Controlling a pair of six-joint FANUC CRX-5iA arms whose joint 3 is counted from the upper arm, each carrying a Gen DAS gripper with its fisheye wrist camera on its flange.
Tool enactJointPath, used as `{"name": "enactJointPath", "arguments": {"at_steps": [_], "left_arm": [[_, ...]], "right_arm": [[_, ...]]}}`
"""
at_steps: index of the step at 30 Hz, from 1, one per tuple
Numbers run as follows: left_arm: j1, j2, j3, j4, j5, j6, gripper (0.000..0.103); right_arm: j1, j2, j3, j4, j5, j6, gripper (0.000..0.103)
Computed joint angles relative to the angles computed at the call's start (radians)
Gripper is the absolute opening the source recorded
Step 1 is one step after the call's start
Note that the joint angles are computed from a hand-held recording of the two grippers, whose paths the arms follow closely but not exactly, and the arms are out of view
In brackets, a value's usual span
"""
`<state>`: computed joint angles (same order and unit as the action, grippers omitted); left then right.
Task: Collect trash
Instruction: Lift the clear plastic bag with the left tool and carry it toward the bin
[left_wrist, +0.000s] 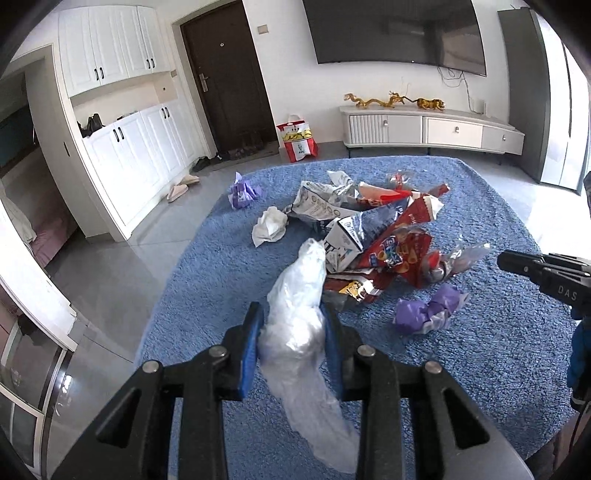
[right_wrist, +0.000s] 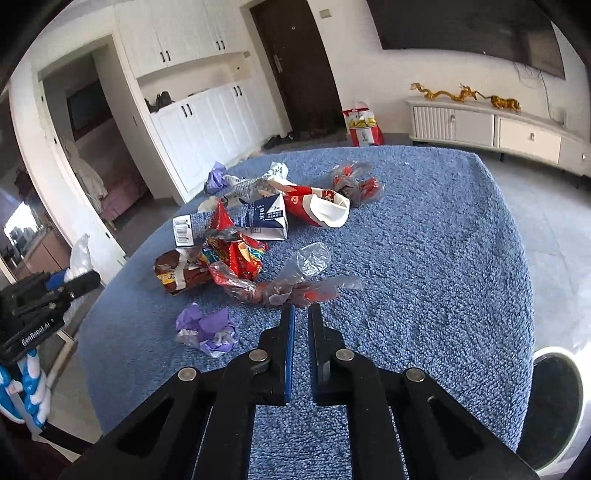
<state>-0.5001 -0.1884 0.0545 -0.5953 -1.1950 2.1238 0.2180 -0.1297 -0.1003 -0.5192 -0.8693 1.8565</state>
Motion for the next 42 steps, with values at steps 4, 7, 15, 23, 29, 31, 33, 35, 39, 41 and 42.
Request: {"name": "enactJointPath", "arguments": {"at_steps": [4,7,15,23,29,31,33,35,39,41,42], "left_arm": [[0.032,-0.004,-0.021,0.040,0.027,-0.010,0.030],[0.062,0.002,-0.037,0.076,0.050,-0.021,0.030],[0.134,0.011,-0.084,0.167,0.117,-0.064,0.030],[0.149,-0.001,-0.105,0.180,0.127,-0.063,0.030],[0.133,-0.029,-0.108,0.171,0.125,-0.044,0.030],[0.130,-0.034,-0.106,0.177,0.130,-0.045,0.030],[0.124,-0.039,-0.103,0.181,0.131,-0.046,0.030],[0.126,-0.043,-0.099,0.206,0.138,-0.063,0.030],[0.106,-0.028,-0.071,0.226,0.145,-0.086,0.030],[0.093,-0.007,-0.046,0.248,0.154,-0.118,0.030],[0.084,0.009,-0.028,0.260,0.159,-0.136,0.030]], "right_arm": [[-0.021,0.038,0.030,-0.037,-0.022,-0.001,0.035],[-0.027,0.077,0.062,-0.055,-0.034,-0.009,0.044],[-0.023,0.178,0.151,-0.089,-0.068,-0.039,0.056],[0.014,0.200,0.158,-0.060,-0.070,-0.058,0.013],[0.011,0.129,0.117,-0.059,-0.018,-0.031,0.003],[0.001,0.107,0.109,-0.063,-0.009,-0.024,0.003],[-0.010,0.075,0.095,-0.061,0.004,-0.019,0.003],[-0.025,0.048,0.083,-0.064,0.012,-0.014,0.003],[-0.075,-0.012,0.050,-0.069,0.024,0.004,0.003],[-0.106,-0.042,0.030,-0.070,0.032,0.013,0.003],[-0.124,-0.053,0.022,-0.071,0.035,0.017,0.003]]}}
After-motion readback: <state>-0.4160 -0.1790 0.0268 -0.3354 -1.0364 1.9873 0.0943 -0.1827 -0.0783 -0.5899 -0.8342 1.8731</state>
